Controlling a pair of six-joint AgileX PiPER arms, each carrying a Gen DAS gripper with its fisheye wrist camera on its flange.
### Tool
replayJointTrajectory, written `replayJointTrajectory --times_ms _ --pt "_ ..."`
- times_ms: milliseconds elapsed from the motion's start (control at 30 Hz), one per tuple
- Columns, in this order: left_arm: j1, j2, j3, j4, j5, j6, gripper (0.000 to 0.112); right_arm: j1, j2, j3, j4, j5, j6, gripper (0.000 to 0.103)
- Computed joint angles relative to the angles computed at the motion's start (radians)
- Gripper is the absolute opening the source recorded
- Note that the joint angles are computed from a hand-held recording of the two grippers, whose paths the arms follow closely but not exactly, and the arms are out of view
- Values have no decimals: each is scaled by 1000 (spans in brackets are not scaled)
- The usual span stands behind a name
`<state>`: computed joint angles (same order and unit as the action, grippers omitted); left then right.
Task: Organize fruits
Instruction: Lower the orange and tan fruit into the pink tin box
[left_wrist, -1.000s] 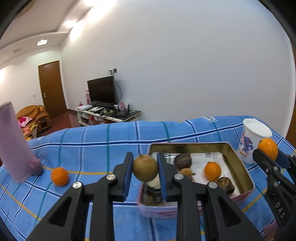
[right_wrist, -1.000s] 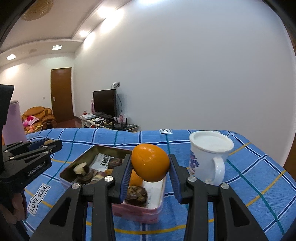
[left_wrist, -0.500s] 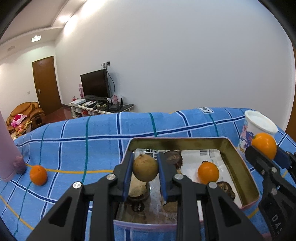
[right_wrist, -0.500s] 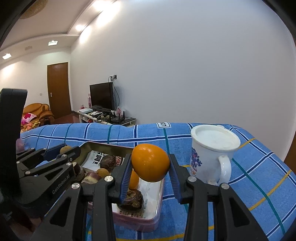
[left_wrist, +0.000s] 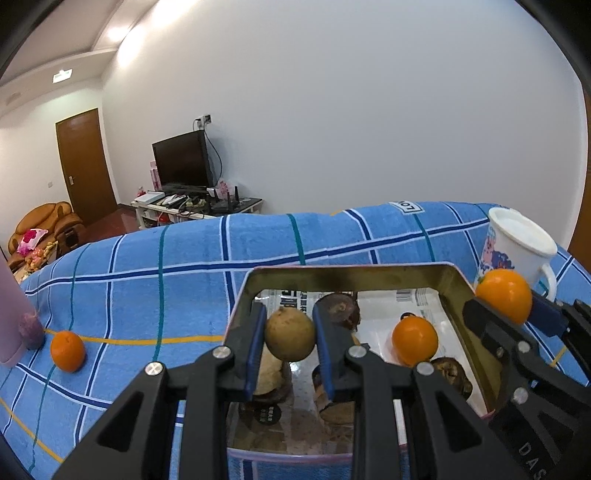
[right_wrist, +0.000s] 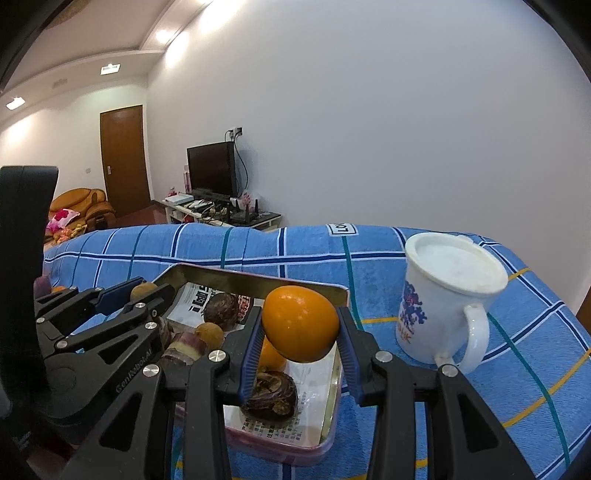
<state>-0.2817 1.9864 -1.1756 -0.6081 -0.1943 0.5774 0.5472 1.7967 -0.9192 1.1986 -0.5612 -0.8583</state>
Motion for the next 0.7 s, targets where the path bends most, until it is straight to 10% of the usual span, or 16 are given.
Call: replayJointTrajectory --times_ms 700 --pt "-2 0 -5 -41 12 46 29 -9 14 -25 -2 48 -31 41"
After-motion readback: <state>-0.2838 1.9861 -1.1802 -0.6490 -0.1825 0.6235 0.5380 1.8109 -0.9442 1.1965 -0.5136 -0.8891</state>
